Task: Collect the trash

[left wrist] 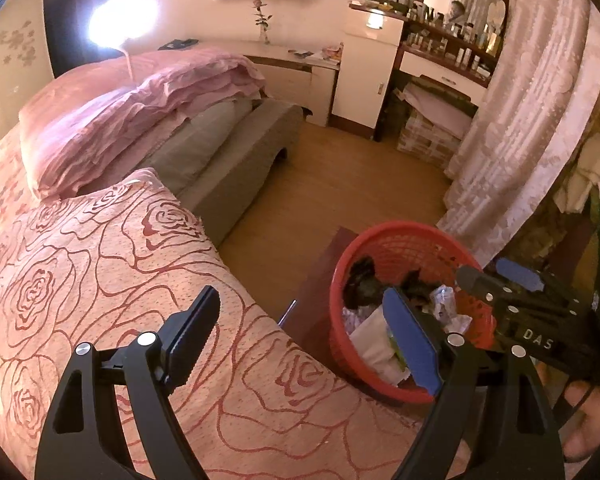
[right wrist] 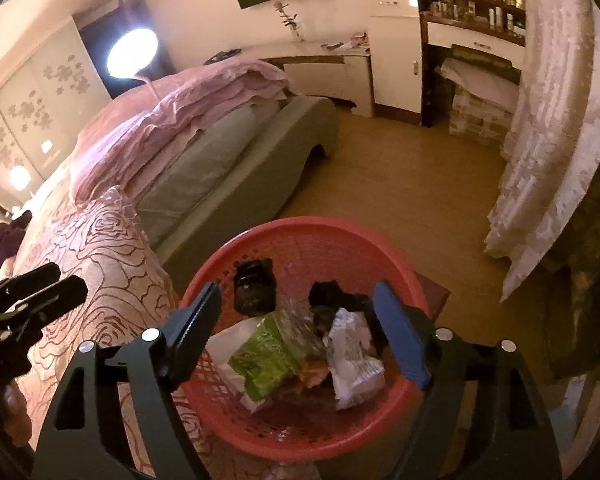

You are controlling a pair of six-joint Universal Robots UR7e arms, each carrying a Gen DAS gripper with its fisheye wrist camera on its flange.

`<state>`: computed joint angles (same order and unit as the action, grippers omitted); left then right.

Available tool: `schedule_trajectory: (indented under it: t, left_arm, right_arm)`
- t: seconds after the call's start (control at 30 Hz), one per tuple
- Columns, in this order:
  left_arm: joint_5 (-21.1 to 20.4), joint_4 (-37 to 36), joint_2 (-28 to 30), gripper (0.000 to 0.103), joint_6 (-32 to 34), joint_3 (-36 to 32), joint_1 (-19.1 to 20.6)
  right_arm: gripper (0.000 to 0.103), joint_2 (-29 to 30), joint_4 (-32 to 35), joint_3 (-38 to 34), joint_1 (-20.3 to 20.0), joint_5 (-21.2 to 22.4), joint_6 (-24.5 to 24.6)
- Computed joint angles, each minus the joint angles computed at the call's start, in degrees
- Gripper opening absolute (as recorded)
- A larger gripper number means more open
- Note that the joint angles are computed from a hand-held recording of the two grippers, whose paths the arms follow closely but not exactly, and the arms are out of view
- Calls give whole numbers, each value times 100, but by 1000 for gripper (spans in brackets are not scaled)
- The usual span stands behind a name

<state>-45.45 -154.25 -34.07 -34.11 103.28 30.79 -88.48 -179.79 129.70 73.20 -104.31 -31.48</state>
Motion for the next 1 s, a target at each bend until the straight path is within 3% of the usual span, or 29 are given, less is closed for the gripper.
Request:
schedule_trajectory:
  t: [0.33, 0.63, 1.0]
  left_arm:
    - [99, -10, -45, 81, -80, 117, -137]
    - [223, 13, -125, 81, -285, 297, -357]
    - [697, 337, -318, 86, -779, 627, -823]
  right_arm:
    - [92, -455, -376, 435, -118, -116, -48]
    - [93, -890, -493, 840, 36, -126, -250]
    - [96, -1433, -593, 1270, 162, -97, -232]
